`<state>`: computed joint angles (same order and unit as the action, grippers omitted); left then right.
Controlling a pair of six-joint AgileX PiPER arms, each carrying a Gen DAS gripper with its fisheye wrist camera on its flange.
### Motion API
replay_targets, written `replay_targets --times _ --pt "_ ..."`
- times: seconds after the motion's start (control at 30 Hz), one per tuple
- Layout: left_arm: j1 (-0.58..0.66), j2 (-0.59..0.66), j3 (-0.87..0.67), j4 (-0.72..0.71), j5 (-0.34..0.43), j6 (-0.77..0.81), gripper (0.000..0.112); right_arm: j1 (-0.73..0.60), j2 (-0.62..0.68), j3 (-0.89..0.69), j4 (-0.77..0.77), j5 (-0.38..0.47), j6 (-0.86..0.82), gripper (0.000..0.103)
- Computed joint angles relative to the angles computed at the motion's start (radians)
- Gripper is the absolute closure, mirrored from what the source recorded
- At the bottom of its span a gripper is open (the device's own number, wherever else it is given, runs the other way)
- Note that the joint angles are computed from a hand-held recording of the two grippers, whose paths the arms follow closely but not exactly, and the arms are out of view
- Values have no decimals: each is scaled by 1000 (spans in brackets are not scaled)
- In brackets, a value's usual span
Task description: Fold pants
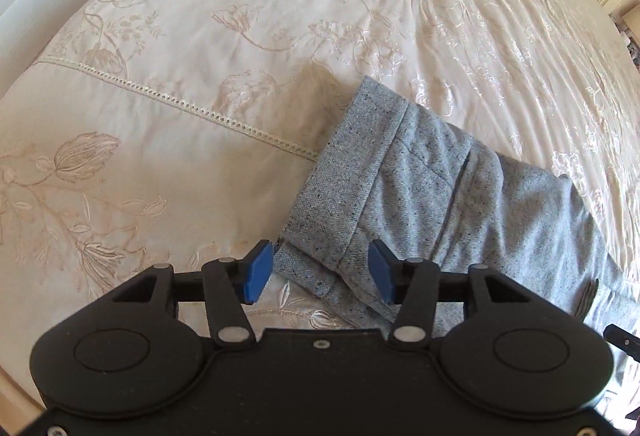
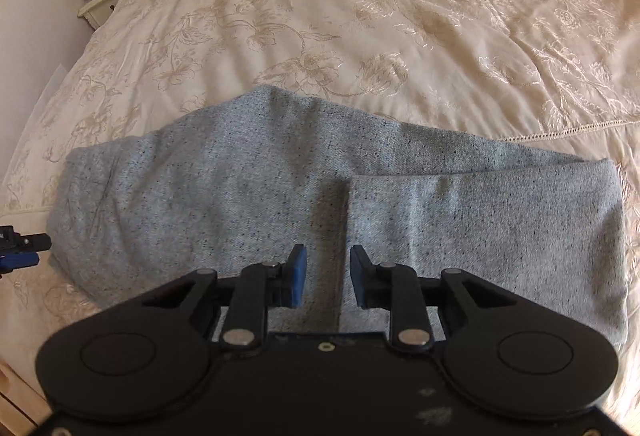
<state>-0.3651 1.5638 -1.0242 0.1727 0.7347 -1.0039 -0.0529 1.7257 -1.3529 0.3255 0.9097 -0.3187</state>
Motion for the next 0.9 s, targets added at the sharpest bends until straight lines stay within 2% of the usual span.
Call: replay_targets --times 0.1,0.37,0.43,0.57,0.6,0.63,0.67,0.73,0.83,0.9 --pt "32 24 28 -94 -33 117 52 41 -73 69 -25 -15 65 76" --pt "95 50 122 -283 -217 209 30 108 -142 122 -86 4 164 76" --pt "102 71 119 -302 -250 238 25 118 -157 129 -95 8 176 76" --pt "103 88 127 -304 -331 218 24 126 -174 133 -104 14 184 76" --pt "106 85 136 -305 -354 197 29 127 -178 134 -105 18 186 76" --pt "109 82 139 -313 -361 200 43 129 -183 134 -105 21 186 76" --pt "117 75 142 -345 -360 243 50 127 -185 136 -104 21 182 76" --pt "117 54 144 -361 -360 285 72 126 -186 137 -103 23 184 76" --pt "93 9 127 -242 -316 212 86 118 -192 146 -94 27 185 76" --pt "64 -13 99 -152 -274 144 89 105 -192 151 -82 29 175 76"
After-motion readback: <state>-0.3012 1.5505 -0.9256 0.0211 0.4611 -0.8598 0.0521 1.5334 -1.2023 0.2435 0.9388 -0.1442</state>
